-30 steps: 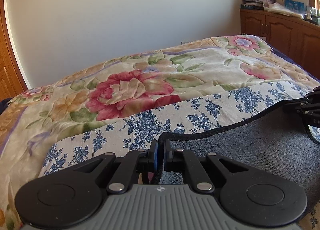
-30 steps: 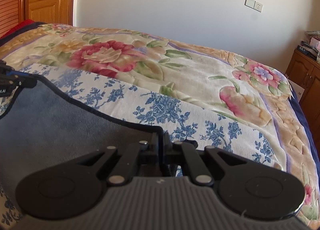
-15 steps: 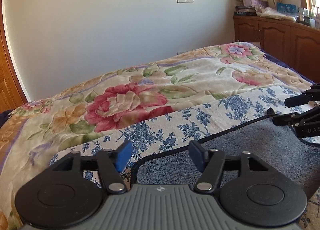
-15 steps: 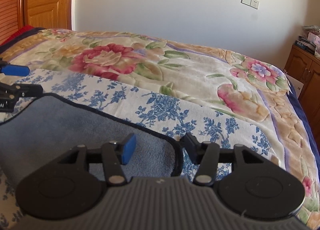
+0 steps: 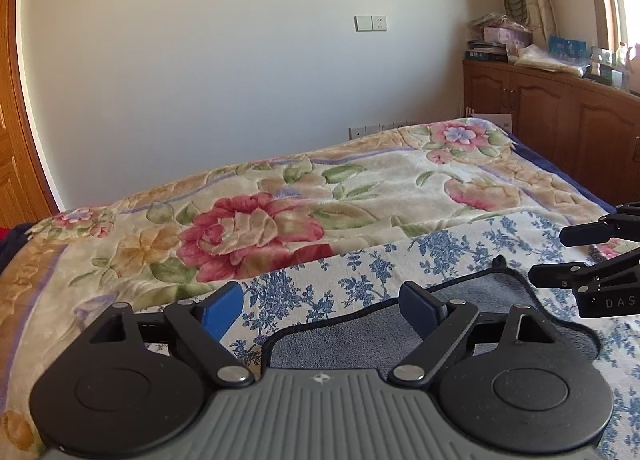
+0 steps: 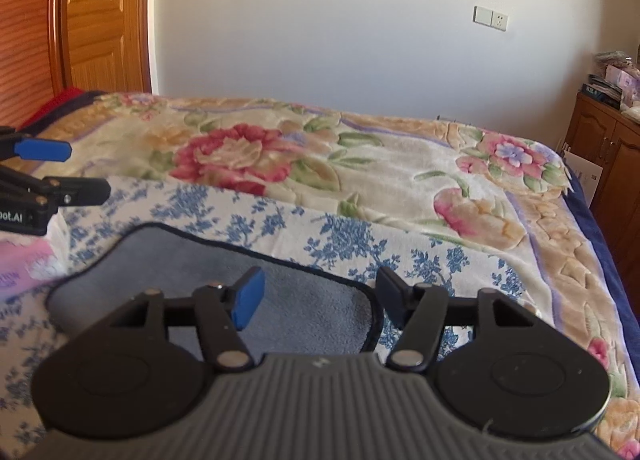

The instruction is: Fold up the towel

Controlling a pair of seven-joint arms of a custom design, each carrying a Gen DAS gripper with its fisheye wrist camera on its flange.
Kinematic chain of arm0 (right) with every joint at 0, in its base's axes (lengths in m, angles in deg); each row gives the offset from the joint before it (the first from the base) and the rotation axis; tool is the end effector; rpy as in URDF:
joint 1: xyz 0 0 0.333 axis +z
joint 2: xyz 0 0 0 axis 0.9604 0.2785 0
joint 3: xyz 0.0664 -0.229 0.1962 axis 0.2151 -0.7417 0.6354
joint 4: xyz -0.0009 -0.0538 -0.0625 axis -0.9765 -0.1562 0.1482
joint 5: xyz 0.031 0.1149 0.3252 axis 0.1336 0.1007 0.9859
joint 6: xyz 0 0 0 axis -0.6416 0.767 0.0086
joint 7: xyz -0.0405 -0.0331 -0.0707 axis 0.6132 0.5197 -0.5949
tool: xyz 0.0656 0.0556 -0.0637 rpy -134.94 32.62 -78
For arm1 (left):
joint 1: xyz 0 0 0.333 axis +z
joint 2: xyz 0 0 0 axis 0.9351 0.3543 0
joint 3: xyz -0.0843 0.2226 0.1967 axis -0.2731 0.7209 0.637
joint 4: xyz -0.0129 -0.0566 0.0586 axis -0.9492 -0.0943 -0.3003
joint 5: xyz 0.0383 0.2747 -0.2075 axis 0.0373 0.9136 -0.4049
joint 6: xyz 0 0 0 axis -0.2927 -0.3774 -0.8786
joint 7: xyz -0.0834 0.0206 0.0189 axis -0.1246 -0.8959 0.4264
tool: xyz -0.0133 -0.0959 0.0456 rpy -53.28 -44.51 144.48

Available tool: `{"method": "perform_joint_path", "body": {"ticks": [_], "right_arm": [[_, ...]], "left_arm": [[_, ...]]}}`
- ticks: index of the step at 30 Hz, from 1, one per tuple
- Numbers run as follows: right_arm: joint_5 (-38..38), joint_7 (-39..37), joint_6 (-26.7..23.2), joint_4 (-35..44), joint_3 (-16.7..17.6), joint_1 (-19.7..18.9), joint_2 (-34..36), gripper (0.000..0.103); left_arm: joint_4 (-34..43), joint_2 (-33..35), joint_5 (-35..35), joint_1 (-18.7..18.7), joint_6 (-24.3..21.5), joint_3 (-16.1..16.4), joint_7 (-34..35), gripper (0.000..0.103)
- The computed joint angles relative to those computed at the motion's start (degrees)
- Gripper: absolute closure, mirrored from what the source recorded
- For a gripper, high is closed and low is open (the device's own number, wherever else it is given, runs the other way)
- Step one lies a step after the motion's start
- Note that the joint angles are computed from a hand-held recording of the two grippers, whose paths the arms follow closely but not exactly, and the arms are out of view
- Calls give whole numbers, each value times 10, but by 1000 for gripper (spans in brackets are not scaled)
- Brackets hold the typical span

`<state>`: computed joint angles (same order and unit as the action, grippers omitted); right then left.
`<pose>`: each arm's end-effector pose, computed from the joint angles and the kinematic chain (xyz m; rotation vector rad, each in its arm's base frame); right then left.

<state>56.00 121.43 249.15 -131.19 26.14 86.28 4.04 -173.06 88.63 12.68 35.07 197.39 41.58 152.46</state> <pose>0.6901 0.2815 0.3090 -1.9805 1.0193 -0.6510 0.6237 -0.1301 0.3333 -1.5106 1.5940 -0.7799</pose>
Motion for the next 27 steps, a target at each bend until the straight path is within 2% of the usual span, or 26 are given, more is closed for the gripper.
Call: {"method": "perform_joint_path", "body": {"ticks": [4,12,23,27], "right_arm": [[-1,7,29,-55,13,-12,-38,37],[-28,42,71,-152,29,-37,-104,36],[-77,121,132,-278,21,-54,-183,32],[-97,155,160,-325,9,-56,-214,26]], "left_arm": [[-31,-37,-16,-17,18,0,24,12],[-62,-92,-93,-30,38,-23,106,11],[-112,-156,-180,-19,81,-94,199,9],[-133,-181,-213,-12,101,-126,219,8]]}}
